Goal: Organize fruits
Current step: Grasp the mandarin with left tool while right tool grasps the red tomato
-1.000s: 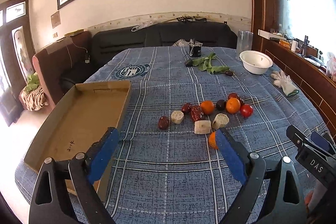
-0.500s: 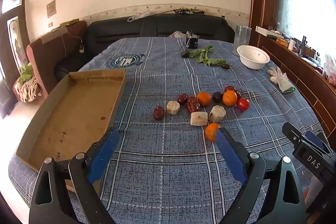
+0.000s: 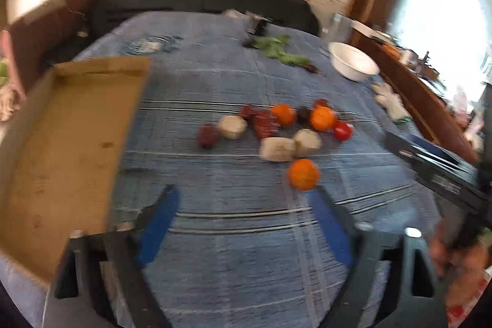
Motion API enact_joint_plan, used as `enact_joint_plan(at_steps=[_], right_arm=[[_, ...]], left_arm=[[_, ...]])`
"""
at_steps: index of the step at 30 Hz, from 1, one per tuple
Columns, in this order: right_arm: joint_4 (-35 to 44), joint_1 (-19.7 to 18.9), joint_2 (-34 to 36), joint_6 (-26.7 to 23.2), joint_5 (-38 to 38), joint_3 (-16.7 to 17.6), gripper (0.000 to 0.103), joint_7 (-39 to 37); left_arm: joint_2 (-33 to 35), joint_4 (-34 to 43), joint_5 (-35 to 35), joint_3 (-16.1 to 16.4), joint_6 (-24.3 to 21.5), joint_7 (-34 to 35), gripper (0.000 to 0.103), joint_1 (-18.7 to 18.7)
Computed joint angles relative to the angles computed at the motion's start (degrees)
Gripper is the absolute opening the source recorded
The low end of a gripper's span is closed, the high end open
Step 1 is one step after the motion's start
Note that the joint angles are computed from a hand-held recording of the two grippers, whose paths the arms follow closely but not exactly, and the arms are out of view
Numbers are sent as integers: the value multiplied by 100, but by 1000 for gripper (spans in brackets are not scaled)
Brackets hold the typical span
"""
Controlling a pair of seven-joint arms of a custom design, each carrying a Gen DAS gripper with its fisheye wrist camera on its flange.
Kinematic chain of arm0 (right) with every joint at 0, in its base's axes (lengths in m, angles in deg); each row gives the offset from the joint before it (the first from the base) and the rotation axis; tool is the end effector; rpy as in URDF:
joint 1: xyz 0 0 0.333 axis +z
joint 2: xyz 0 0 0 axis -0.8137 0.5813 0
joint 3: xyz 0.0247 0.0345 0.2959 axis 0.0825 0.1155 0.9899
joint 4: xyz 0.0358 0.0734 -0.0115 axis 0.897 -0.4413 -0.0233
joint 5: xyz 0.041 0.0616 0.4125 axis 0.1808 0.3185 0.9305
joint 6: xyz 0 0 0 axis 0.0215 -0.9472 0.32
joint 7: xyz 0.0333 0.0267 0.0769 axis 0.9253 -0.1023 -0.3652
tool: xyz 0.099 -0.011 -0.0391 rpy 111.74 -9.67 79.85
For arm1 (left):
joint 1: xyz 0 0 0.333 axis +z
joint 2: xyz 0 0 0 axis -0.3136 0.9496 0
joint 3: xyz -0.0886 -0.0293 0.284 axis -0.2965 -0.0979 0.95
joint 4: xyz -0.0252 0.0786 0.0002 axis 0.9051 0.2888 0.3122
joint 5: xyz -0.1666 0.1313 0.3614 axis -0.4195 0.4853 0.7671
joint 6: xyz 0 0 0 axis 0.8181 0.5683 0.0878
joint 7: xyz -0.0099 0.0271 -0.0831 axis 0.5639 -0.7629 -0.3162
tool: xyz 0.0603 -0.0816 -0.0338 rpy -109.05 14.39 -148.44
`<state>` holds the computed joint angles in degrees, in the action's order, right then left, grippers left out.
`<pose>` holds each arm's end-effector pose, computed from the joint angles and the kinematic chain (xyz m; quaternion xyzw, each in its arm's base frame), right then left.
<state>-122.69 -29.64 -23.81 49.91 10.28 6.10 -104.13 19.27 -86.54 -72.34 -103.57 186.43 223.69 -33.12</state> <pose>0.3984 0.3084 0.4194 -0.4325 0.8030 -0.3379 0.2322 0.5363 -0.2665 0.4120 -0.3831 0.8463 -0.3671 0.0470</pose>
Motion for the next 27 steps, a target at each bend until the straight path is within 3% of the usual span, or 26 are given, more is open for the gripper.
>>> enact_joint_plan(at_steps=[2, 4, 7, 12, 14, 18, 24, 27], right_arm=[[-14, -76, 107, 333, 133, -191, 65, -136], [-141, -202, 114, 911, 110, -330, 61, -59], [-216, -377, 128, 1207, -89, -313, 61, 149], [-107, -453, 334, 1331, -67, -338, 61, -96], [-27, -450, 440, 1326, -28, -357, 61, -241], [164, -435, 661, 1284, 22, -422, 61, -520], [317, -447, 937, 1557, 183, -597, 33, -890], [229, -449, 847, 1609, 114, -590, 32, -700]], left_arm=[[166, 172, 288, -46, -48, -149, 65, -53], [297, 297, 486, -107, -67, -257, 65, -93], [419, 417, 490, -215, -279, -87, 65, -134], [713, 551, 1005, -319, -12, -307, 64, -290], [882, 704, 1237, -325, -143, -544, 44, -297], [1035, 854, 1217, -395, -217, -646, 29, -190], [1031, 874, 847, -467, -357, -513, 27, -29], [874, 760, 610, -465, -437, -356, 27, 37]])
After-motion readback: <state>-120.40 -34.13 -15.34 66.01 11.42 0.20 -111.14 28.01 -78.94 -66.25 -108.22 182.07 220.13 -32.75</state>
